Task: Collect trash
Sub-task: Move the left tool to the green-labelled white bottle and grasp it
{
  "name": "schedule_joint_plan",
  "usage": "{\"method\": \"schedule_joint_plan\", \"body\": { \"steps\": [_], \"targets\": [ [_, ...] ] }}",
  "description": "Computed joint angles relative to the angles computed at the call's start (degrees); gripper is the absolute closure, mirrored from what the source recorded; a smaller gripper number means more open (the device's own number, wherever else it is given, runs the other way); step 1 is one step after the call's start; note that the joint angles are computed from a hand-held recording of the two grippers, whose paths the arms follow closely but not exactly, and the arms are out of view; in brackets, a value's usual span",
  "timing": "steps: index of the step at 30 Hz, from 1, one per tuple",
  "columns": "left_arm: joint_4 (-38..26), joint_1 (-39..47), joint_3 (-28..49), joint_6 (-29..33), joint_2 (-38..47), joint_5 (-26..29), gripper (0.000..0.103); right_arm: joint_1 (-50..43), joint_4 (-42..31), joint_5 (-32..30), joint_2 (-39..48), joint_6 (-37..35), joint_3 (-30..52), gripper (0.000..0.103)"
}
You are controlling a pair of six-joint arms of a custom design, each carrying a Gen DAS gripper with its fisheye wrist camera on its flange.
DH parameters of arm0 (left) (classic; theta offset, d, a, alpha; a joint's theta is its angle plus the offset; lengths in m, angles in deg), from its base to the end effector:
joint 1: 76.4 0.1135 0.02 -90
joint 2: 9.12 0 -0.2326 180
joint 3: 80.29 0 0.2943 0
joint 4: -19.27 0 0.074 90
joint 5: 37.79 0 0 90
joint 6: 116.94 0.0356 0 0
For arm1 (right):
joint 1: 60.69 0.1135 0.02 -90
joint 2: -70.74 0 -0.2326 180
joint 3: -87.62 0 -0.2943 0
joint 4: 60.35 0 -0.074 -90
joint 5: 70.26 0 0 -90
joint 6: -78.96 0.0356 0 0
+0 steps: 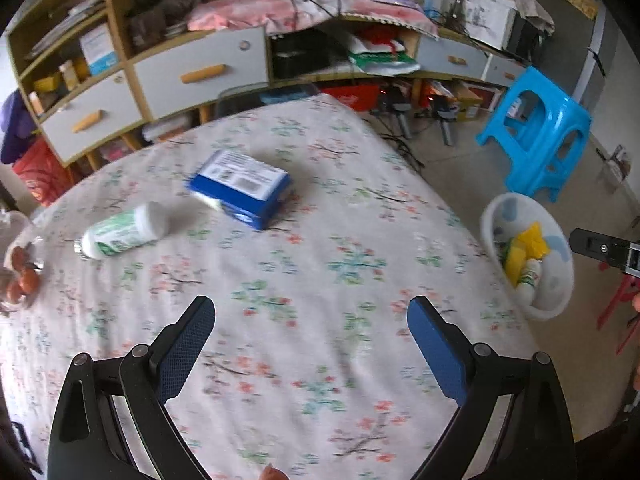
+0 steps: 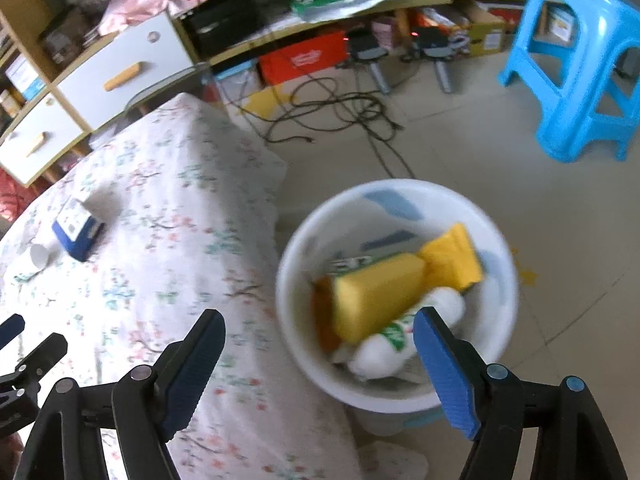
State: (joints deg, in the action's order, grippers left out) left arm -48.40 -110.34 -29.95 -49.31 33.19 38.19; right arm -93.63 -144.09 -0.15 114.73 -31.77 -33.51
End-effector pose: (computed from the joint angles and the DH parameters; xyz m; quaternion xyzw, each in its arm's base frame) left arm 0.1660 -0.1013 0.2175 0.0648 0.9562 -0.0188 0.2847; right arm 0.1542 -0.0855 0.2504 0.0715 0.9661 0.0699 0.2379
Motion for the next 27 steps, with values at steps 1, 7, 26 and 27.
{"method": "schedule_joint_plan", "body": {
  "steps": [1,7,26,27],
  "targets": [
    [-0.1,1.8,-0.6,1.5,-1.0,-0.2,0.005,2.3,0.4,0.7,-0.7,1.7,-0.4,0.021],
    [1.8,15.8,-2.5,14.0,-3.4,2.5,0.005,15.2,2.8,5.2,-3.0,11.6,-2.2,0.02],
    [23.4,45.8,2.5,41.6,21.4,17.3,0.005,39.4,10.6,15.4,2.7,28.5,-3.2,0.02],
    [23.5,46.3,2.8,41.9,22.0,18.8,0.005,40.9,11.1,16.1,3.2,29.5,-3.1,0.02]
  ]
}}
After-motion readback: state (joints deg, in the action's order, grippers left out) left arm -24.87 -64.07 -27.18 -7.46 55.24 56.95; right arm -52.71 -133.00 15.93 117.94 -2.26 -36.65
